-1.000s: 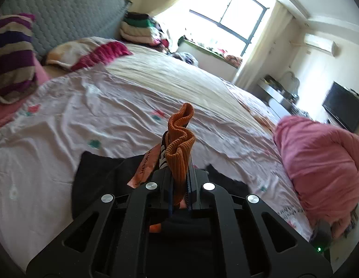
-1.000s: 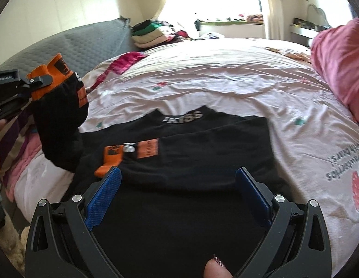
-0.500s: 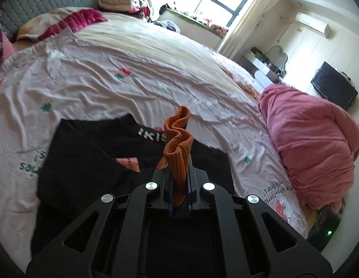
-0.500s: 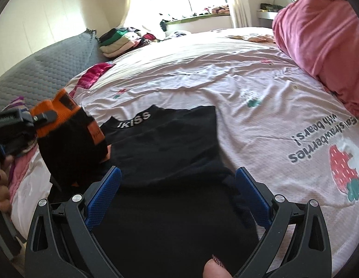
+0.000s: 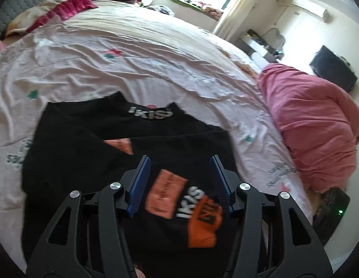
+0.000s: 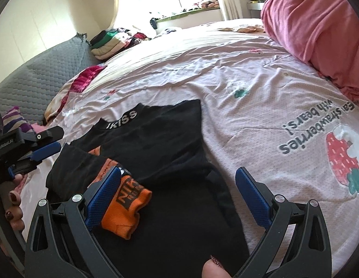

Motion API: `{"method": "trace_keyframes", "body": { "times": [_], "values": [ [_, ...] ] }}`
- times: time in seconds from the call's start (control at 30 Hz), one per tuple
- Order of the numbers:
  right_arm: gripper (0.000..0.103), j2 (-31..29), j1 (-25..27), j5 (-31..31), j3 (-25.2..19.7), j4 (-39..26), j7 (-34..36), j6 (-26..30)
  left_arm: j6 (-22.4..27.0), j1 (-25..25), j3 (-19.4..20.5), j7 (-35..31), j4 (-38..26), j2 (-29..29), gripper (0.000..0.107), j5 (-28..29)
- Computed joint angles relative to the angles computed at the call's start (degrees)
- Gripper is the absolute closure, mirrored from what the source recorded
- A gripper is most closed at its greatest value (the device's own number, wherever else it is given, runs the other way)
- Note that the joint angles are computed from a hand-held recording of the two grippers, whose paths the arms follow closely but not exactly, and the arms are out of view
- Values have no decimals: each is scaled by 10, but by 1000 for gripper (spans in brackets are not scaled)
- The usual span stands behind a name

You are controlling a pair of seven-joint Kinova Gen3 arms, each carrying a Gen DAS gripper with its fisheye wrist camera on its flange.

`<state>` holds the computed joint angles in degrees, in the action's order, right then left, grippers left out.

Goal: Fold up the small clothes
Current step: 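Fold the sleeve across the shirt body and open the left tool, then grasp the folded orange cuff with the right tool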

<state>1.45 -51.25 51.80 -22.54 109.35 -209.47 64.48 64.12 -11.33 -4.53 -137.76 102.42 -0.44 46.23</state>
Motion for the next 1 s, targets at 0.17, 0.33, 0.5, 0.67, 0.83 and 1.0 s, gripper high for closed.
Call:
{"method": "trace_keyframes", "body": {
  "times": [0.17, 0.33, 0.5, 0.67, 0.83, 1.0],
  "values": [
    [6, 30, 8, -23, 14, -18, 63, -67, -46, -7, -8, 13, 10, -10, 44, -45],
    [28, 62, 3, -57, 41, -39, 107, -107, -67, -23, -25, 9, 20, -12, 38, -66],
    [40, 73, -15, -45, 60, -35, 94, -125, -72, -50, -46, -15, 29, -20, 38, -64],
    [77, 70, -10, -45, 66, -26, 109, -156, -76, -70, -60, -25, 34, -19, 38, -66],
    [91, 62, -11, -34, 65, -42, 151, -156, -85, -85, -62, -29, 40, -19, 38, -59],
    [91, 40, 0, -1, 59, -77, 240, -132, -83, -94, -64, -31, 37, -13, 38, -51]
  ]
}}
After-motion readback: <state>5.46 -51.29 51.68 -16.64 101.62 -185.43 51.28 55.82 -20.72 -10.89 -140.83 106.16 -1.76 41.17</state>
